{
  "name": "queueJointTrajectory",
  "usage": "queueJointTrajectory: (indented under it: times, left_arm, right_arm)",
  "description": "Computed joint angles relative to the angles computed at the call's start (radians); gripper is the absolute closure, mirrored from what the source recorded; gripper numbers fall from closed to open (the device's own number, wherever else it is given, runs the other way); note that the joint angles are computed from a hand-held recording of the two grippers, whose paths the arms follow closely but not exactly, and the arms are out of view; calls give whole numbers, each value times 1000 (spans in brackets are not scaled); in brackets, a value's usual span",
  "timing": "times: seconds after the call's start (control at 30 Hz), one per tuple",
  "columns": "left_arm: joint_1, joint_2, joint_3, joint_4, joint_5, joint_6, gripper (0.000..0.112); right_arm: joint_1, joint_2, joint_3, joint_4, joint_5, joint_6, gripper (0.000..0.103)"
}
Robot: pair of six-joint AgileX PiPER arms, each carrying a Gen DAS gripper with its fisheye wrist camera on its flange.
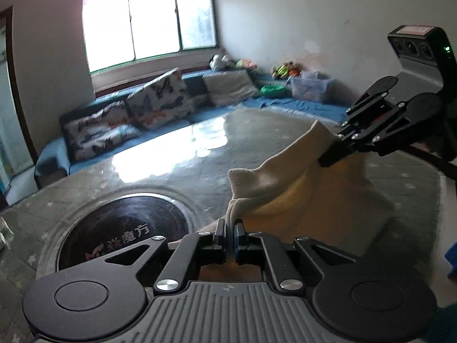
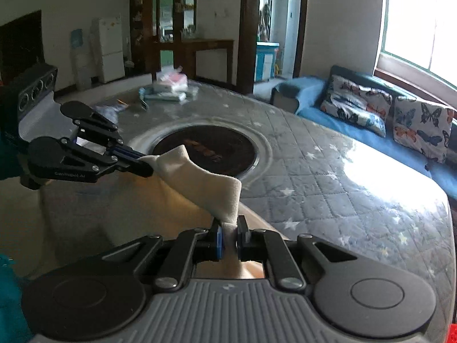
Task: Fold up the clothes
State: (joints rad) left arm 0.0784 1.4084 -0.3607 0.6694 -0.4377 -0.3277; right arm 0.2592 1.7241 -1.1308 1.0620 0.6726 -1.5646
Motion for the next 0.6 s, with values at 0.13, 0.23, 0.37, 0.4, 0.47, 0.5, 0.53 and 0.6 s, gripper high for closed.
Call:
queueJointTrajectory:
  times: [0.13,0.23,0.37,0.4,0.47,0.5,0.53,0.6]
  left_arm:
    - [-24,175,-82,-211,0,169,107]
    - [-56,273,-139,-384,1,292,106]
    - [-85,330,-180,-528,27,385,102]
    - [-86,334,-183,-551,30,397,97]
    - [-75,330,-189,-569,34,405,93]
    - [-74,323,-188,-587,37,417,93]
    - [-74,315,-186,-604,39,427,93]
    - [-75,291,-179,-626,40,429,93]
  right_arm:
    - [37,171,-138,-2,-72,67,95]
    - [55,251,-174,37,-136,73,93]
    - [54,318,-183,101,-189,93,88]
    - [46,312,-171,128,-199,84,85]
    - [30,301,-149,182,-216,65,82]
    - [22,296,-138,209,-224,55,82]
    - [17,286,-124,239,-236,41,82]
    - [13,245,-81,320,-253,-34,81]
